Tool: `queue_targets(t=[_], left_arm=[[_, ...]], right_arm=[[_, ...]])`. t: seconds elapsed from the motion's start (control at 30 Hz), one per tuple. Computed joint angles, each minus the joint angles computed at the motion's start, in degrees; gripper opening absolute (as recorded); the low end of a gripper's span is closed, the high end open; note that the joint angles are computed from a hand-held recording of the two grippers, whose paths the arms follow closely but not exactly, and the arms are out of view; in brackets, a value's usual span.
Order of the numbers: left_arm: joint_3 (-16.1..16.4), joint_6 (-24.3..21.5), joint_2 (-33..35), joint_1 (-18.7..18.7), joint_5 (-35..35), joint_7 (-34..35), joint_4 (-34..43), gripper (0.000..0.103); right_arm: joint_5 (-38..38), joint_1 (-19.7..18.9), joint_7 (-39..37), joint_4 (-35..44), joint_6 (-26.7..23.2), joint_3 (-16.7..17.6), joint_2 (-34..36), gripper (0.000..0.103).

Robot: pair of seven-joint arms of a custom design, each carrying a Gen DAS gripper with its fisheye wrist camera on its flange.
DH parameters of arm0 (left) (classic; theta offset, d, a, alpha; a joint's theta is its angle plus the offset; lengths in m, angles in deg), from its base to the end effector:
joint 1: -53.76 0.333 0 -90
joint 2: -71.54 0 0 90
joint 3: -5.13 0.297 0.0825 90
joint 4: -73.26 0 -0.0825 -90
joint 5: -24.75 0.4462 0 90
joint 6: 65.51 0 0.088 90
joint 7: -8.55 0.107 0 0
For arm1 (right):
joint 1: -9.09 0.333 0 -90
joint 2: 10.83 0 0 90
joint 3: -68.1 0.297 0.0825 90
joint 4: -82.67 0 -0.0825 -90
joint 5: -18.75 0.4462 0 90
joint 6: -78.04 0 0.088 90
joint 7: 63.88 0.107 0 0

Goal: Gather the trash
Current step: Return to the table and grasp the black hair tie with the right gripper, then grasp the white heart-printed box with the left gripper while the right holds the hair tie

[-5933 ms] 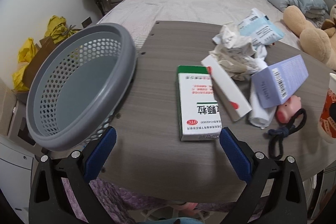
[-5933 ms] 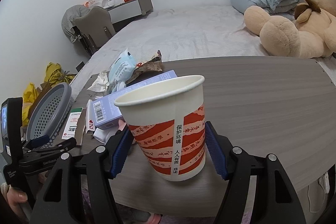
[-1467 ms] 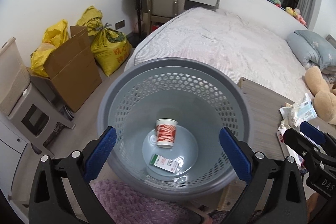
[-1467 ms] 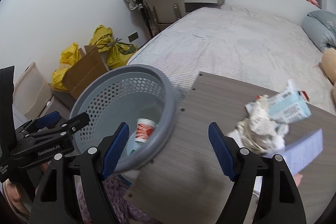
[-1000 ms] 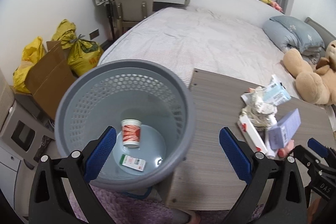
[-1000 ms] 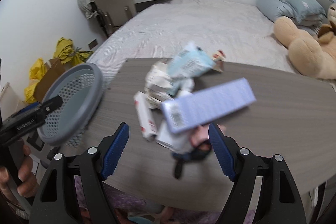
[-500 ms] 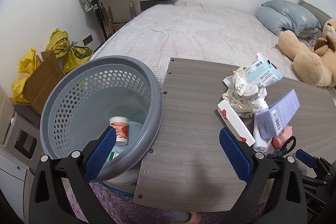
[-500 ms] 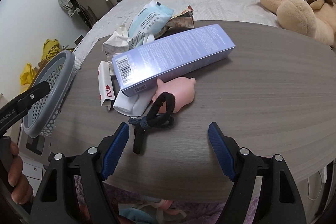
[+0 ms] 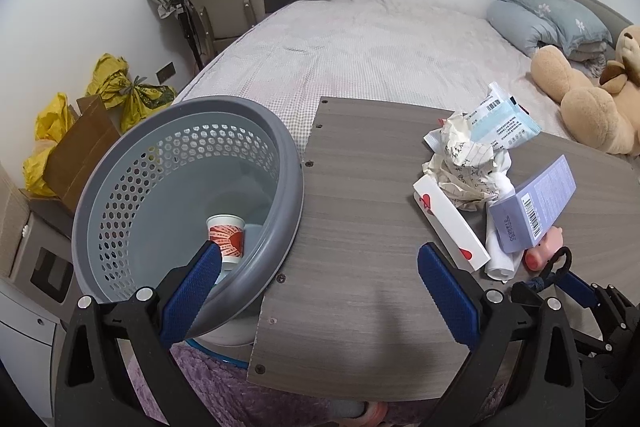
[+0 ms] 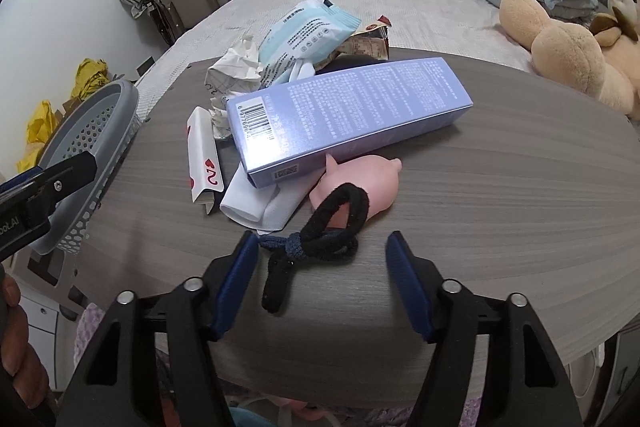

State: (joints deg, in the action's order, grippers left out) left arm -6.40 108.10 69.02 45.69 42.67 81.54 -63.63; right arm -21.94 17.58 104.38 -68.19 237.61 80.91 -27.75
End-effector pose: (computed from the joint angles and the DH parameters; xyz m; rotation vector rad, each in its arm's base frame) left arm 0.5379 -0.2163 0.3497 -1.5005 2.1379 -0.7297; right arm 0.4471 0.2001 0.3194 -1.5005 2.1908 -0.5638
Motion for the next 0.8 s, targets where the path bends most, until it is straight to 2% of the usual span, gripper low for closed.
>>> queue_targets(t=[0.07, 0.17, 0.27, 0.33, 0.37, 0.4, 0.6, 0.8], left_arm=[[0.0, 0.0, 0.1, 0.0, -0.1, 0.1, 0.0, 0.097], [0.1, 0.2, 0.2, -0.1, -0.5, 0.5, -0.1, 0.097], [0.2, 0.2, 0.4, -0.6, -2.6, 2.5, -0.1, 0.097], [0.3, 0.2, 0.4, -0.9, -4.4, 4.2, -0.3, 0.097], [0.3, 0.2, 0.3, -1.0, -5.0, 4.8, -0.4, 0.097], [0.3, 0.2, 0.3, -1.2, -5.9, 5.6, -0.5, 0.097], [0.1, 0.2, 0.3, -1.6, -8.0, 7.7, -0.6, 0.097], [-0.4, 0.0, 1.4, -2.3, -8.2, 7.9, 0.6, 0.097]], right_arm=[[-0.4, 0.0, 0.0, 0.4, -0.7, 0.2, 0.2, 0.057], [-0.8, 0.4, -0.4, 1.0, -1.7, 0.2, 0.4, 0.041], [-0.2, 0.9, -1.0, 0.8, -1.2, -0.4, 0.3, 0.036], [0.4, 1.1, -1.6, 0.6, -1.1, -0.6, 0.1, 0.026], [1.1, 1.4, -2.2, 0.4, -0.9, -0.8, 0.0, 0.018], [1.9, 1.6, -2.9, 0.1, -0.5, -1.2, -0.3, 0.016], [3.7, 0.4, -3.1, -2.4, 1.8, -0.4, -3.2, 0.015], [5.1, -1.9, -3.5, -6.5, 3.0, 1.3, -9.2, 0.015]])
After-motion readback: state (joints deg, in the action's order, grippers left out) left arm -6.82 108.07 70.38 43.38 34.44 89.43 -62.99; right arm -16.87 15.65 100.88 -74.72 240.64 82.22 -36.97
